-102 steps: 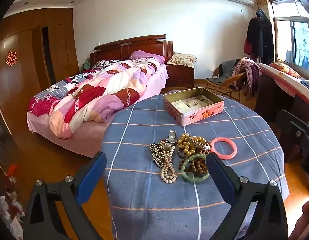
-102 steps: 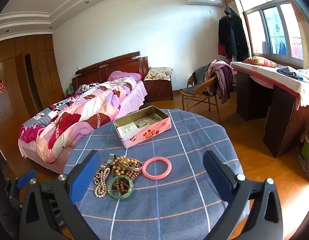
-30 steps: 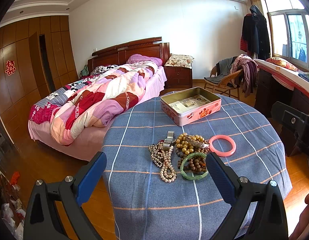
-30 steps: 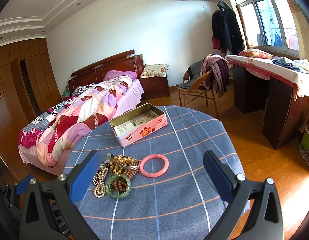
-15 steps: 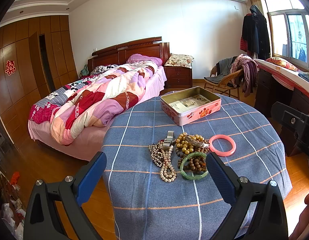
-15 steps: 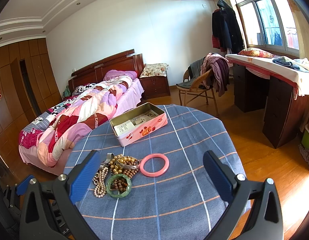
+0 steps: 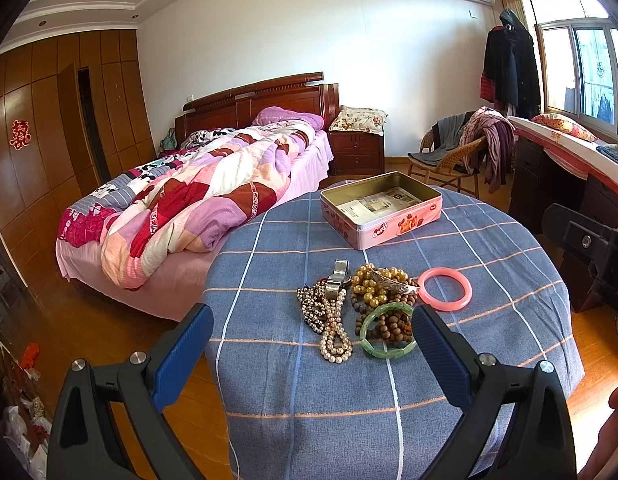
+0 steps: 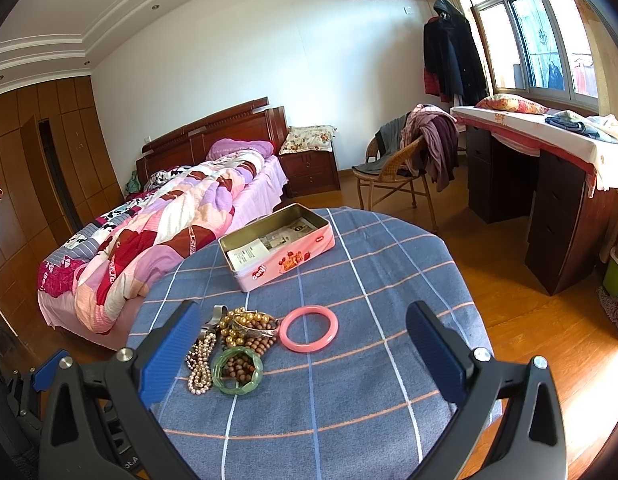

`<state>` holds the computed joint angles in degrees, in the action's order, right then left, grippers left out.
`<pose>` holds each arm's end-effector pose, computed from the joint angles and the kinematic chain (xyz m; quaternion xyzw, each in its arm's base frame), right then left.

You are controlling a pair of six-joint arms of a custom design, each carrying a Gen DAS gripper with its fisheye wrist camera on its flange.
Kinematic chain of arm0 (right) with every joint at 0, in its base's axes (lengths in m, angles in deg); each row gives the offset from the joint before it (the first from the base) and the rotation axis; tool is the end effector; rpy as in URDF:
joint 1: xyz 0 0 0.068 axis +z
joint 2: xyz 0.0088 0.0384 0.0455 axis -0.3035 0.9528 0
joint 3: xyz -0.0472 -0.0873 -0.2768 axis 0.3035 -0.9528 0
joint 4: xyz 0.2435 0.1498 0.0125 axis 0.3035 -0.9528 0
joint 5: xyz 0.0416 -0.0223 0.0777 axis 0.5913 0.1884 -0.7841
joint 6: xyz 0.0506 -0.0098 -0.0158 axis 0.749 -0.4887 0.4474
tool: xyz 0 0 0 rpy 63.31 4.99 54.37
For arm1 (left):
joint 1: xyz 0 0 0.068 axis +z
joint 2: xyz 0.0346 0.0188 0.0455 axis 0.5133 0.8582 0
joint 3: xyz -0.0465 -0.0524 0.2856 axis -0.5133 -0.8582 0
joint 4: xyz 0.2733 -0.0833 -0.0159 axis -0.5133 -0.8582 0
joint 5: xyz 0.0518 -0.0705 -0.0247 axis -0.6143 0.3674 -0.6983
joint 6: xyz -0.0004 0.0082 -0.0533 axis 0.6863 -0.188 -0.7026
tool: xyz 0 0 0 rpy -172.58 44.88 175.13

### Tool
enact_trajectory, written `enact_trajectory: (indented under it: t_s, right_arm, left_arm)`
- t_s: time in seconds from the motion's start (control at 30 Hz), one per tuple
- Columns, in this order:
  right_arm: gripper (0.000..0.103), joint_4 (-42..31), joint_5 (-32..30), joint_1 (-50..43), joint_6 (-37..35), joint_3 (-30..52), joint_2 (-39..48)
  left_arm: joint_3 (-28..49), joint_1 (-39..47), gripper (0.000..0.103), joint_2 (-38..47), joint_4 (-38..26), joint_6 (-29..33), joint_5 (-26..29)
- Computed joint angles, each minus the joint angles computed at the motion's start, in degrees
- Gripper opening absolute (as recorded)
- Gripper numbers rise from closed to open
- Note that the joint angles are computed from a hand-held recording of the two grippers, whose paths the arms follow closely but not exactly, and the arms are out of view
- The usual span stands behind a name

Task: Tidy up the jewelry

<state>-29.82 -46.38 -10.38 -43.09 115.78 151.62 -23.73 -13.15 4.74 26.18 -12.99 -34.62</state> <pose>0.2785 0.0372 0.1885 0.0280 0.8534 0.1082 0.5091 0.2571 -0.2132 0.1795 -0.0438 0.8706 0.0840 0.4828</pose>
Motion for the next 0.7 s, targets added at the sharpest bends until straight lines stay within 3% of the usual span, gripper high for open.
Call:
enact_trajectory:
  t_s: [0.5,0.7]
  right_arm:
    - [0.103,0.0,-0.5,-0.7,-0.4,0.2,0.3]
    - [0.103,1.8,-0.8,-2.0,-0.6,0.8,4.4]
  left_arm:
    - [0.1,0.0,0.099,0.2,0.0,-0.1,0.1]
    - [0.2,2.0,0.099,2.1,0.6,-0.3,4.6]
